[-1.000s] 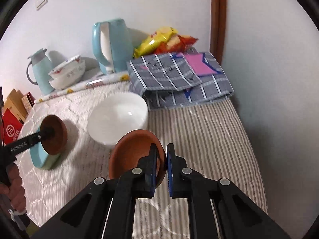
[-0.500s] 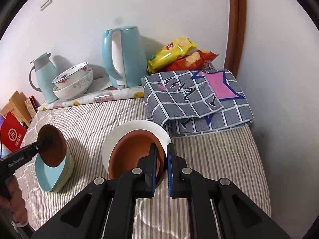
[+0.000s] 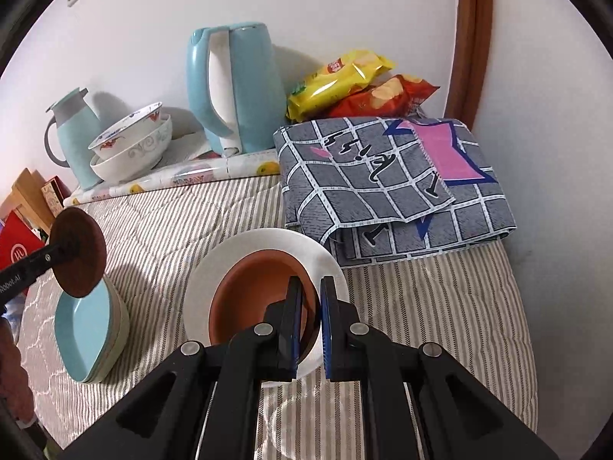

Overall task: Organize plates and bowls
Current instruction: 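Lower the right tool's terracotta bowl into the white bowl while the left tool holds its bowl, then open the right tool, releasing the small terracotta bowl inside the white bowl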

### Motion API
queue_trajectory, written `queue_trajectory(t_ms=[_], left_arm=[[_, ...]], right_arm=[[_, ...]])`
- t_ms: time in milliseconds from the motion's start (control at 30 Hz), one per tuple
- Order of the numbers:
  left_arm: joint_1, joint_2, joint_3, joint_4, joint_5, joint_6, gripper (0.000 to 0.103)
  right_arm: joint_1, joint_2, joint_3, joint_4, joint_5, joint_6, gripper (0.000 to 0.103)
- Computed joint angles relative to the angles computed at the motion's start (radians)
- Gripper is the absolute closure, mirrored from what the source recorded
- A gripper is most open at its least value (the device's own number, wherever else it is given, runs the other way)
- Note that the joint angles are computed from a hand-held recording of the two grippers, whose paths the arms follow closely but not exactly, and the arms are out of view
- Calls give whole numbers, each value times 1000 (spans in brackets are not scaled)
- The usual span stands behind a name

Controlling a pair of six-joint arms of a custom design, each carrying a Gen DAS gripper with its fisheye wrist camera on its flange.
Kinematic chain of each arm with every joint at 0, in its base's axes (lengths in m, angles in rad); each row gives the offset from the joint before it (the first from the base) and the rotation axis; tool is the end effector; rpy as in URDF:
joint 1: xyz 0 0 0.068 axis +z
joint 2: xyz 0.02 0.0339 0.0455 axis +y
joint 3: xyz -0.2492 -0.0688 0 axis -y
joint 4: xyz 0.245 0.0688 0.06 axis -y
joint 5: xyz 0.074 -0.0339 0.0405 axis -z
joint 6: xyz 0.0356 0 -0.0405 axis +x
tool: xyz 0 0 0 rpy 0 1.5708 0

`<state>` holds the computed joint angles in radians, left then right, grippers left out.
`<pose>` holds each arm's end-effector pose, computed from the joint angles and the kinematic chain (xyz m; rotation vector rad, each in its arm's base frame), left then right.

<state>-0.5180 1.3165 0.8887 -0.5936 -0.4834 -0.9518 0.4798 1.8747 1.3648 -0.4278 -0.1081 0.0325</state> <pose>0.2343 -0.1145 0.2176 -0.6852 2.3279 -0.0147 0.3552 0.1892 0.1959 -0.6059 2.4614 0.3430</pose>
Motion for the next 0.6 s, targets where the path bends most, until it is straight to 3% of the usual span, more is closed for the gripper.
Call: queue_trajectory(t_ms=[600], left_arm=[[98, 60, -31, 107, 89, 57, 95]], right_arm=[[45, 177, 129, -40, 26, -10, 94]])
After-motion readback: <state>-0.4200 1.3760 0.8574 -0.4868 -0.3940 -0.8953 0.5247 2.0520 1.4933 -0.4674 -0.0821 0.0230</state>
